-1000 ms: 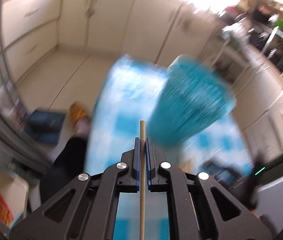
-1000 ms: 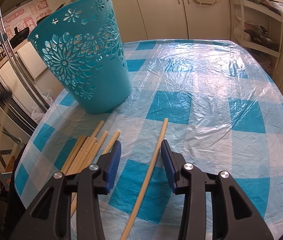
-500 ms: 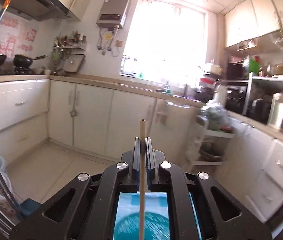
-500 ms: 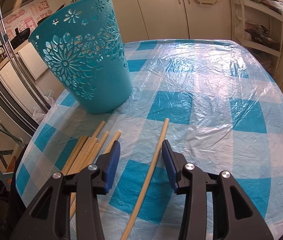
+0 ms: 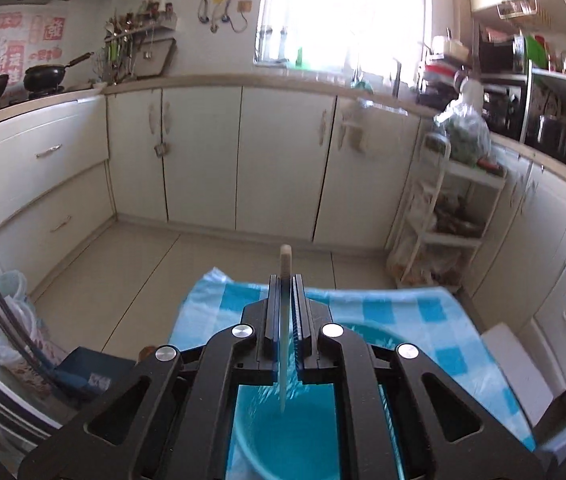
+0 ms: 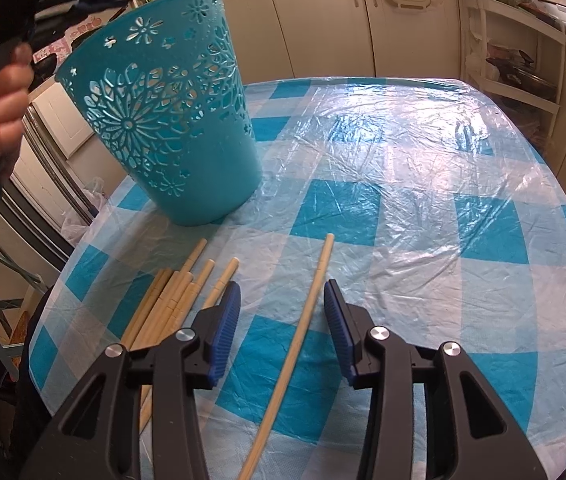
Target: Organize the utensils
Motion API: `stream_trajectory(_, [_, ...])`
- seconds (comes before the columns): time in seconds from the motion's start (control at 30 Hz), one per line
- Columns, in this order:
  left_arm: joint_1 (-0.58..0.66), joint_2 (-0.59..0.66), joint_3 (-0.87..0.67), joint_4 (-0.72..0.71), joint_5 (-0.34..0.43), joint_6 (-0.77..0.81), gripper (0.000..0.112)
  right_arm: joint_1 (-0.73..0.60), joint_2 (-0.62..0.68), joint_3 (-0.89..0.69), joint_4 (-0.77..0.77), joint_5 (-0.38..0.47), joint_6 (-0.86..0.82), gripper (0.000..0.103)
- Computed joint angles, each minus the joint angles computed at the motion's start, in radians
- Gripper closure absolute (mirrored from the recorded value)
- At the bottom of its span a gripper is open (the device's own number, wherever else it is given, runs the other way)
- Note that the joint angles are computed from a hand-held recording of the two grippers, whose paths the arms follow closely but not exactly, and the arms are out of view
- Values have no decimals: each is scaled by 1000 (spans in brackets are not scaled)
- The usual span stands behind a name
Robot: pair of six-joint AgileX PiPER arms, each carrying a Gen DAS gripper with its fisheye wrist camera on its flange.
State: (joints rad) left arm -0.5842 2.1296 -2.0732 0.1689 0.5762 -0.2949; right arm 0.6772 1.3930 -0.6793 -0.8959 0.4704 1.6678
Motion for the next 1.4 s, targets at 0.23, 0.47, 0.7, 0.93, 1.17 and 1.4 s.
stream_trajectory(0.23, [57,-187,281,-43,-59,13,58,13,15,-41,93,82,-94,67])
stream_trajectory(0.47, [111,-277,428,-158,-7,103,43,36,123,-179,158,262,-292,94])
stream_trajectory(0.7, [117,-369,616,-103,-17,61,31,35,-34,-75,147,185,-121,98])
stream_trajectory(0.93, [153,-388,692,-177,5,119,30,65,-226,-179,-57,220,-13,98])
stream_trajectory(1.17, [152,-405,717,-209,28,131,29,-29,-60,-478,-325,140,84,98])
stream_trajectory(1.4, [142,-432,734,-209,34,122,27,-109,170,-675,-387,160,131,98])
